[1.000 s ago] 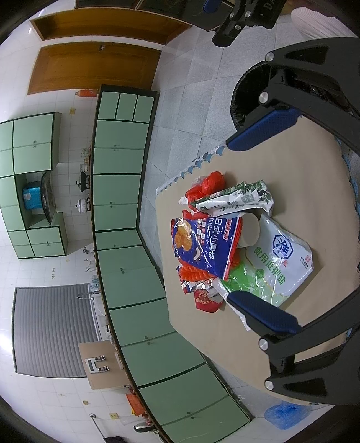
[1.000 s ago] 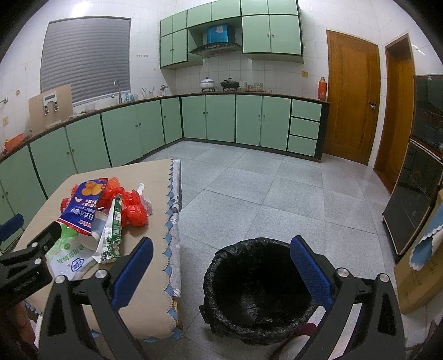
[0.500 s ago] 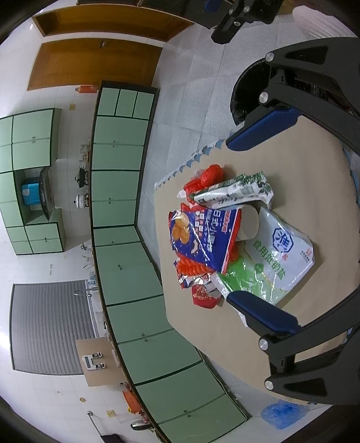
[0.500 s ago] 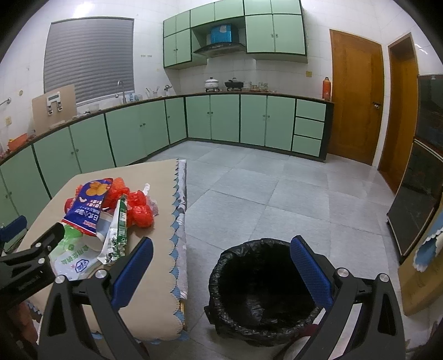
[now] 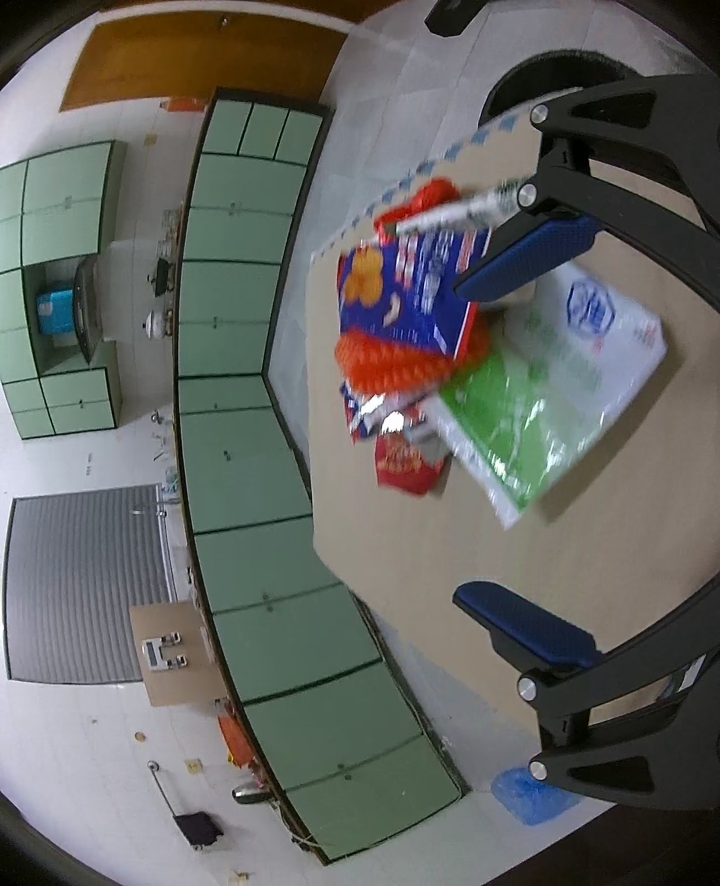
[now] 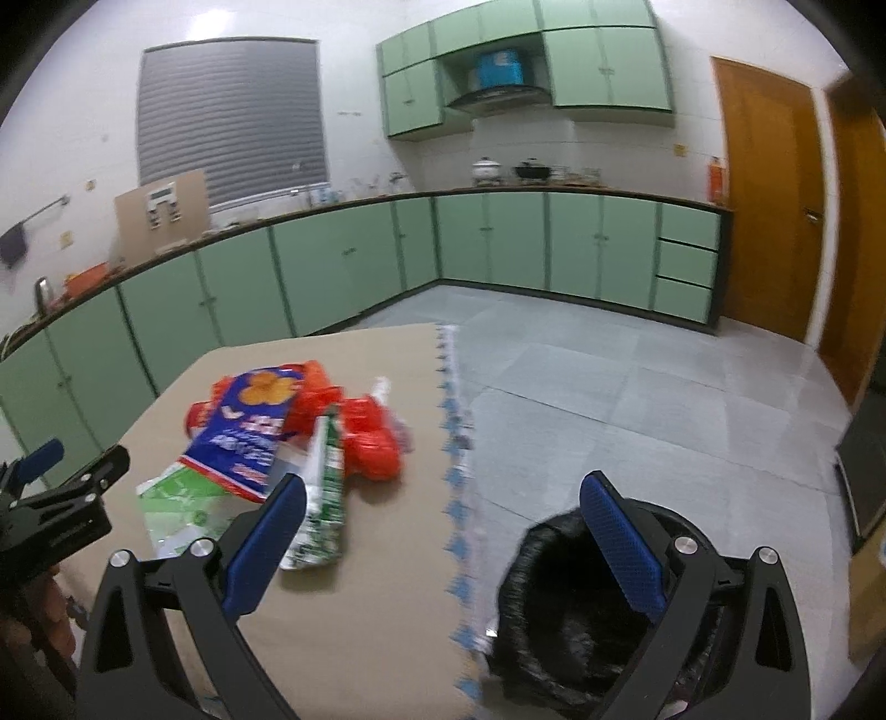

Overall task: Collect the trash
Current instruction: 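Grasp the blue snack bag with the right tool while the left tool grasps the milk pouch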

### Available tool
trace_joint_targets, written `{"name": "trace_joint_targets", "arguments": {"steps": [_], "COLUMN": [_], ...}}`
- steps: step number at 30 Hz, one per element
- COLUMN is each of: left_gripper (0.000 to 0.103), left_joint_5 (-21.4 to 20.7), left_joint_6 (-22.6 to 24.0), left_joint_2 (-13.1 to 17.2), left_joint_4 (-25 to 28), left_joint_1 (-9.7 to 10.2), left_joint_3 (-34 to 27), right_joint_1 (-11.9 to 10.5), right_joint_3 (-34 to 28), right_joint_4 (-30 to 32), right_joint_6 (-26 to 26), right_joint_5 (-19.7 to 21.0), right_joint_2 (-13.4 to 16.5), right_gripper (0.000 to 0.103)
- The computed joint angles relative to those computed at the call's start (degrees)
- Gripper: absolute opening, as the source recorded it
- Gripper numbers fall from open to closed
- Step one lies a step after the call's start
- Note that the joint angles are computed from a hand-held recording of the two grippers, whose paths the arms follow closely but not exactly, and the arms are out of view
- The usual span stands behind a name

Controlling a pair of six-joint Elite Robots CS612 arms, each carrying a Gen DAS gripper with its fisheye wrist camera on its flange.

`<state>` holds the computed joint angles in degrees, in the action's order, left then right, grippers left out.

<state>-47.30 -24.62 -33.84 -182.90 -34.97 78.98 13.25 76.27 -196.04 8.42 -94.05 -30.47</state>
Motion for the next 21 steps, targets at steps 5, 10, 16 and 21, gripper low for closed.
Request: {"name": "trace_joint_targets", "arguments": {"steps": [5,10,16,21], "left_gripper": [0.098,0.098,0.098,0.098], "left_joint_5": [0.68,0.96,1.8,0.63], "left_joint_6": [-0.84,-2.83,-3.52,-3.63], "left_joint_2": [-0.11,-0.11,0.36,1.01], "left_joint_4": [1.15,2.45,3.41,4.65], "left_joint_1": [1.06,2.33,3.55,4.49], "left_joint_3": [0.27,0.47,-0.01,-0.68], "right_joint_1": [0.98,2.04,2.7,3.01], "right_joint_3": [-4.28,-9.55,-15.99,-20.34], "right_joint_4": [1.29,4.57,10.71,15.89], "right_joint_6": [-2.58,-5.52,-4.67,-5.37], "right_joint_5": [4.44,7.54,10.38,10.77], "right_joint_2": [2.14,4.68,7.74,9.82], "right_gripper": [0.097,0.094,0.091,0.085]}}
